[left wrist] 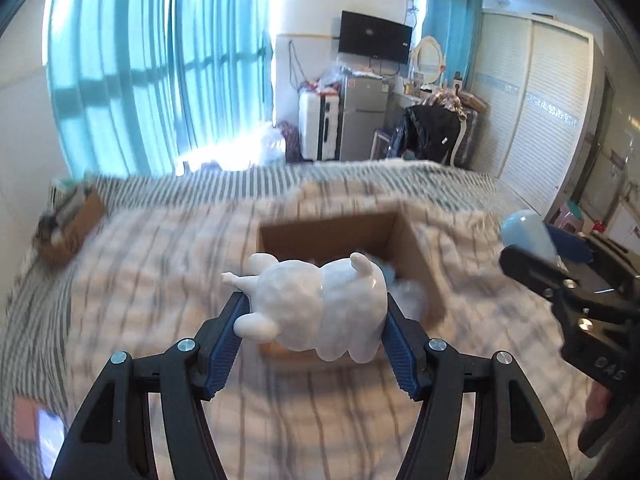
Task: Organize objects
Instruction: 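Carry the figurine with left while right carries the earbud case, releasing both into the box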
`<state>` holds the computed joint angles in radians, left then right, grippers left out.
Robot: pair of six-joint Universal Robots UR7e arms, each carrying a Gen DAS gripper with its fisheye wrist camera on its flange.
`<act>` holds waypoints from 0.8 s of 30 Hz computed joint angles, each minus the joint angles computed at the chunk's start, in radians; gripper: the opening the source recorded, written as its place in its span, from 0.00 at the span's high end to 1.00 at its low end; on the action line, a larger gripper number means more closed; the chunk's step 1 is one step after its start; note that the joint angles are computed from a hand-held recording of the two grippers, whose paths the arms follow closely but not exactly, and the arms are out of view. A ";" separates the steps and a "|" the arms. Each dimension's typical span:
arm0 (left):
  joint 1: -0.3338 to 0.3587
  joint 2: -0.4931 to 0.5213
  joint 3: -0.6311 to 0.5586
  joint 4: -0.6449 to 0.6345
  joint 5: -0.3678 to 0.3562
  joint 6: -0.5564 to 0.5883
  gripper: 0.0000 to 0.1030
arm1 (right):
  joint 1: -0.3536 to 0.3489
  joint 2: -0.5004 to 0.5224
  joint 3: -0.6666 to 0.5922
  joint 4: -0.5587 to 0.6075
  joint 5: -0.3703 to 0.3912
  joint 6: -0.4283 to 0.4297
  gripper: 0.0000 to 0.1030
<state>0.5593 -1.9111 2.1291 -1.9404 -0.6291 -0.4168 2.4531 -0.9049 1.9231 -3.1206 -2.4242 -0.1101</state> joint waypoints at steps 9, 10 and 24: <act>0.172 0.290 -0.130 -0.402 -0.070 0.289 0.35 | -0.097 0.073 -0.229 0.039 0.075 -0.114 0.50; 0.194 0.314 -0.129 -0.436 -0.077 0.319 0.35 | -0.110 0.087 -0.244 0.043 0.081 -0.115 0.50; 0.408 0.478 -0.075 -0.676 -0.206 0.585 0.35 | -0.314 0.223 -0.270 0.076 0.214 -0.080 0.50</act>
